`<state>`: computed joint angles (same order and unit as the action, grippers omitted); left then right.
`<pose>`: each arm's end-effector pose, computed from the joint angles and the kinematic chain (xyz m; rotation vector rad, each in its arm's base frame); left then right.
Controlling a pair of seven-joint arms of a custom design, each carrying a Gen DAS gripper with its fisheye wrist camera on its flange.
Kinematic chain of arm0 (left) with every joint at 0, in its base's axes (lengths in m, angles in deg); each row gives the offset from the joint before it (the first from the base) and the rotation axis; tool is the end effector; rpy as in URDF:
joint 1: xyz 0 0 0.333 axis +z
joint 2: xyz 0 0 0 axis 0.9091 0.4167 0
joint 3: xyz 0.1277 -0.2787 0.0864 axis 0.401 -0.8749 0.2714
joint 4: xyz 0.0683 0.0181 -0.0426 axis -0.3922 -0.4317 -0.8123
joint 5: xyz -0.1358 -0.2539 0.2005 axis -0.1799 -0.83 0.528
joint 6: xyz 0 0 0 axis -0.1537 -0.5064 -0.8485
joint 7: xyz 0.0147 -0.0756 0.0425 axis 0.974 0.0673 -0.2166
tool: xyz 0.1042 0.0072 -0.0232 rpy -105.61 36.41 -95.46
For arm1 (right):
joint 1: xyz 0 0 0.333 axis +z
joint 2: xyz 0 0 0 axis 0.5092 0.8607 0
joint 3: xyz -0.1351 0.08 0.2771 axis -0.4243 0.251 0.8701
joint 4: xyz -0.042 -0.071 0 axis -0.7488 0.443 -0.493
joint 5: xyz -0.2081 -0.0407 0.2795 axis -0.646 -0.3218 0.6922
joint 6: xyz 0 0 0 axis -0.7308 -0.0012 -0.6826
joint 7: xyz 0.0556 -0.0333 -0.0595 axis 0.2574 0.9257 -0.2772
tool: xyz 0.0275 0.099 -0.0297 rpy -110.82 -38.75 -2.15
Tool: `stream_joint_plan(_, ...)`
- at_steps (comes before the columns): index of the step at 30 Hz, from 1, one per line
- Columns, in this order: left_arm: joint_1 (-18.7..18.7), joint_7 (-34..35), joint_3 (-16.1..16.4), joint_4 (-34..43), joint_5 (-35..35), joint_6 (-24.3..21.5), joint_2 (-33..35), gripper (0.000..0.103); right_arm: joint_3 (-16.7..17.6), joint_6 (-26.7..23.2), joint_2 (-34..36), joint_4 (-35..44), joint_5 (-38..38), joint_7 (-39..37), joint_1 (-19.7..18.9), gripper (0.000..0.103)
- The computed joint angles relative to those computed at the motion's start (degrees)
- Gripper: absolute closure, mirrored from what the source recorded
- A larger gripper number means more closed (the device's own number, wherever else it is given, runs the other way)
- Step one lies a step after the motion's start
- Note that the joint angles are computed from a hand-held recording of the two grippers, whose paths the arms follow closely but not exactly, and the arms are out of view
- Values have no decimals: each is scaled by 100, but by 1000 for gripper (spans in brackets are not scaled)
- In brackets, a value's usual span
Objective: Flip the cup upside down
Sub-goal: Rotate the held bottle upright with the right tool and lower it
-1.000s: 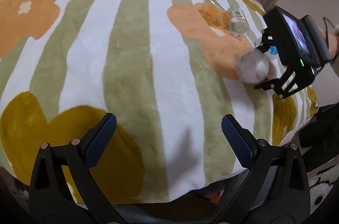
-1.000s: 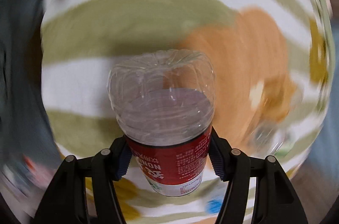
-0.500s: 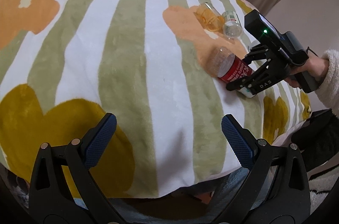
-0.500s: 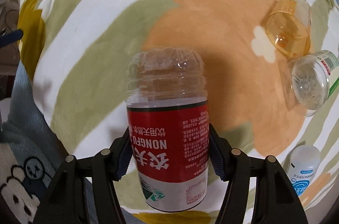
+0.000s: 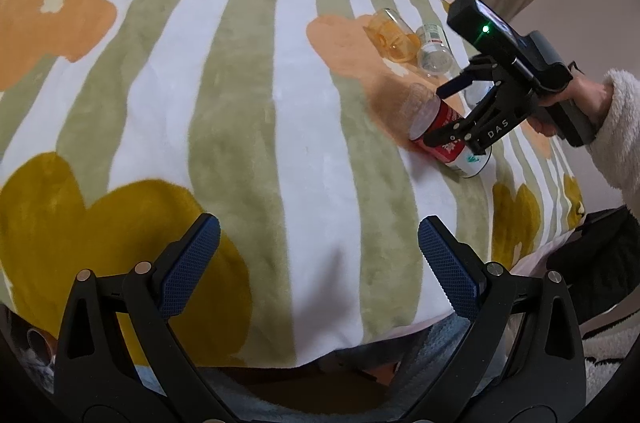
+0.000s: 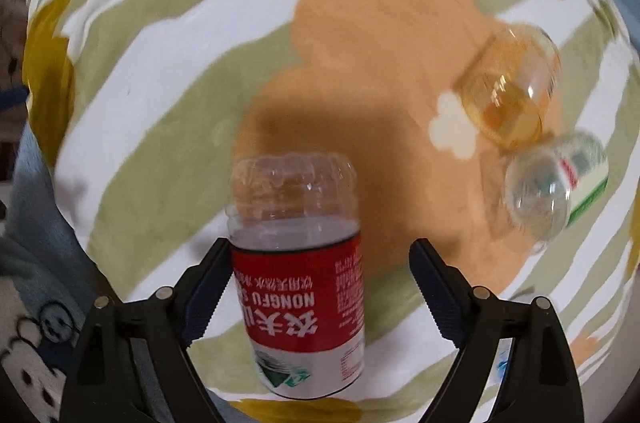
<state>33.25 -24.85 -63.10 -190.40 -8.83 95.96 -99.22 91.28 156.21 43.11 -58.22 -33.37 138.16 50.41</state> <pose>0.3071 -0.2474 0.4772 -2.1088 1.9394 -0.9576 0.5522 0.2041 0.4802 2.9501 -0.7916 0.0375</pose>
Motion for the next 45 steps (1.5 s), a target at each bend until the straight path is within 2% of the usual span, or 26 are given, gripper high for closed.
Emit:
stream_joint_plan(6,81,-142,-49,-186,87,-70,-291,4,37,-351,447,533,-94,44,193,19)
stream_joint_plan(8,19,-139,28,-245,59,-87,-368,4,39,-466,580,660,-125,110,305,38)
stream_joint_plan(10,-12,-146,66,-319,49,-31,-457,4,-5,-707,803,931,-65,61,303,45)
stream_joint_plan(14,98,-255,-12,-330,209,-73,-541,4,-44,-465,669,674,-116,92,387,45)
stream_joint_plan(18,134,-280,9,-332,312,-29,-596,4,-29,-84,240,351,322,59,182,45)
stream_joint_plan(21,165,-286,-15,-293,421,-13,-599,4,-24,596,-417,-276,1158,7,-174,45)
stream_joint_plan(23,113,-252,18,-270,437,61,-570,4,-21,1513,-930,-961,1831,-39,-390,45)
stream_joint_plan(25,113,-281,3,-259,460,135,-548,4,-44,2664,-1492,-1811,2932,-244,-606,45)
stream_joint_plan(26,129,-315,-19,-254,480,176,-536,4,-13,3181,-1691,-2160,3201,-321,-634,45)
stream_joint_plan(28,206,-454,-107,-270,546,267,-542,4,-35,4375,-2127,-2985,4412,-816,-598,45)
stream_joint_plan(30,278,-642,-185,-321,611,381,-577,4,-92,5022,-2349,-3488,5801,-1406,-402,45)
stream_joint_plan(31,317,-760,-226,-358,644,443,-607,4,-36,5234,-2370,-3601,6465,-1690,-396,45)
stream_joint_plan(33,361,-971,-279,-413,718,503,-671,4,-65,5703,-2172,-3500,7247,-2070,-158,45)
stream_joint_plan(34,383,-1078,-308,-443,760,520,-718,4,-7,5850,-2144,-3465,7415,-2125,-137,45)
stream_joint_plan(36,452,-1292,-385,-501,870,514,-828,4,117,6286,-1961,-3378,8148,-2652,14,45)
stream_joint_plan(38,518,-1473,-461,-548,1000,465,-938,4,193,6500,-1910,-3352,8840,-3280,82,45)
stream_joint_plan(40,552,-1615,-500,-585,1116,401,-1036,4,322,6841,-1872,-3357,9214,-3768,138,45)
stream_joint_plan(42,532,-1693,-479,-623,1203,360,-1119,4,460,7151,-1718,-3350,9060,-3814,202,45)
stream_joint_plan(45,521,-1787,-483,-663,1317,283,-1228,4,501,7230,-1601,-3422,8846,-3796,226,45)
